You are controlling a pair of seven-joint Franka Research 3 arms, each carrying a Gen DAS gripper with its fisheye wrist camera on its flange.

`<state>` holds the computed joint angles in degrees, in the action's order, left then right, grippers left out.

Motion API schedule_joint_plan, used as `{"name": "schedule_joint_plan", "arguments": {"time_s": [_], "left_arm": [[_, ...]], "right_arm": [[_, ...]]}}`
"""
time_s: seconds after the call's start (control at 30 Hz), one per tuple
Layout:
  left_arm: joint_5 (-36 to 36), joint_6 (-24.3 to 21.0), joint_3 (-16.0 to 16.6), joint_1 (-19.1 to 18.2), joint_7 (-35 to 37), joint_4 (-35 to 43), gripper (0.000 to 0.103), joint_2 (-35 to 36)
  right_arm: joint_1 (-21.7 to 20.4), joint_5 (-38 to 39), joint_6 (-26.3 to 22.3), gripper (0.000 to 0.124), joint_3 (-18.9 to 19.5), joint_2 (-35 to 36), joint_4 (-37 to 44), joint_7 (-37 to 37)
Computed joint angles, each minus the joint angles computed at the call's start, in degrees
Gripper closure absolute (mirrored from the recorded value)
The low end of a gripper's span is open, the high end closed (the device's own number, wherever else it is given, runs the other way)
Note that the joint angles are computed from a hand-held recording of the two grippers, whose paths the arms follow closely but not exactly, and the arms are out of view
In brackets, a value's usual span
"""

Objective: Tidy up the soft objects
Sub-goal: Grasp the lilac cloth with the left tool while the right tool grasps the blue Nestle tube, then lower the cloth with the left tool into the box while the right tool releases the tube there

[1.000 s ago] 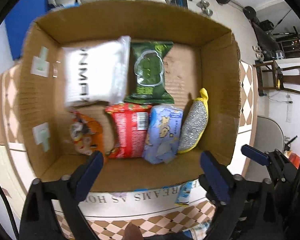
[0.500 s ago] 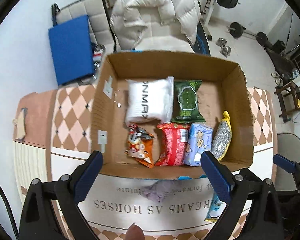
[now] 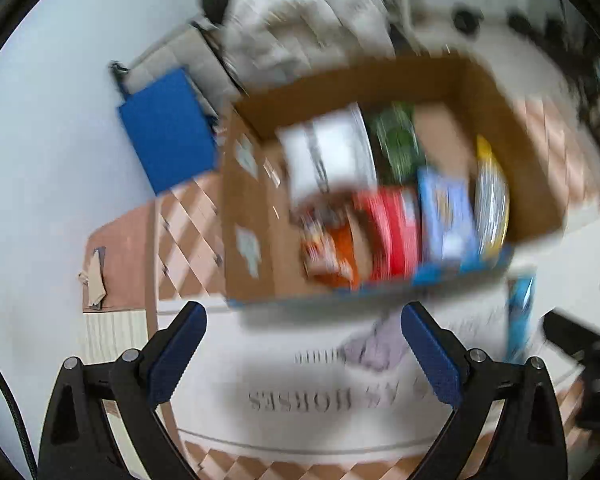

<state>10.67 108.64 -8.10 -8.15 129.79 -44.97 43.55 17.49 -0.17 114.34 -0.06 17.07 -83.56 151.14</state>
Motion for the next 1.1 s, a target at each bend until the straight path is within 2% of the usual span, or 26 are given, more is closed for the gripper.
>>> {"name": "schedule_joint_plan", "arguments": {"time_s": [0.1, 0.27, 0.37, 0.5, 0.53, 0.6, 0.7, 0.8, 0.87, 0.9, 1.0, 1.03, 1.1], "left_arm": [[1.6, 2.0, 0.1, 0.1, 2.3, -8.7, 0.005, -2.4], [4.9, 5.3, -0.1, -0.9, 5.3, -16.5, 0.009, -3.0], [7.8, 8.0, 0.1, -1.9, 6.8, -20.9, 0.009, -3.5], [10.3, 8.6, 0.4, -3.2, 7.5, -22.8, 0.011, -3.1], [10.3, 7.6, 0.3, -3.4, 7.6, -22.1, 0.025, -2.6], [9.4, 4.9, 0.1, -3.4, 7.3, -20.6, 0.046, -1.9], [8.4, -1.8, 0.6, -3.9, 5.3, -16.9, 0.061, -0.4], [7.2, -7.0, 1.0, -3.1, 2.9, -14.8, 0.064, 0.4], [6.1, -12.9, 1.6, -2.4, 0.4, -11.3, 0.065, 2.1], [5.2, -16.5, 1.8, -2.0, -0.9, -8.6, 0.065, 3.4], [2.6, -26.0, 2.1, -0.2, -4.9, -0.7, 0.065, 7.4], [2.1, -27.7, 2.0, 0.3, -5.6, 0.8, 0.065, 8.3], [0.7, -28.0, 1.3, 1.4, -6.9, 1.4, 0.065, 8.5]], "right_arm": [[0.1, 3.2, 3.9, 0.021, 0.8, -3.3, -9.3, 2.5], [-0.5, 10.4, 10.3, 0.025, 2.0, -5.3, -21.5, 4.6], [-0.9, 14.2, 12.8, 0.031, 2.5, -5.1, -25.1, 4.0], [-0.9, 16.2, 14.9, 0.032, 2.6, -4.5, -26.9, 3.8], [-0.9, 16.6, 15.2, 0.035, 2.6, -4.3, -27.0, 3.7], [-1.0, 17.2, 15.5, 0.042, 2.7, -3.7, -26.8, 3.2], [-1.1, 18.0, 14.5, 0.056, 2.9, -2.1, -25.1, 1.8], [-0.5, 16.2, 10.3, 0.066, 2.9, 0.7, -20.7, 0.3], [-0.1, 15.2, 7.0, 0.088, 2.9, 2.4, -17.6, -0.7], [0.1, 15.2, 6.3, 0.094, 3.0, 2.7, -16.9, -1.0], [0.5, 17.4, 6.9, 0.095, 3.7, 2.4, -17.7, -2.4], [0.7, 17.7, 6.8, 0.096, 3.8, 2.2, -17.8, -2.8], [1.1, 18.9, 6.8, 0.096, 4.3, 1.9, -18.5, -3.6]]}}
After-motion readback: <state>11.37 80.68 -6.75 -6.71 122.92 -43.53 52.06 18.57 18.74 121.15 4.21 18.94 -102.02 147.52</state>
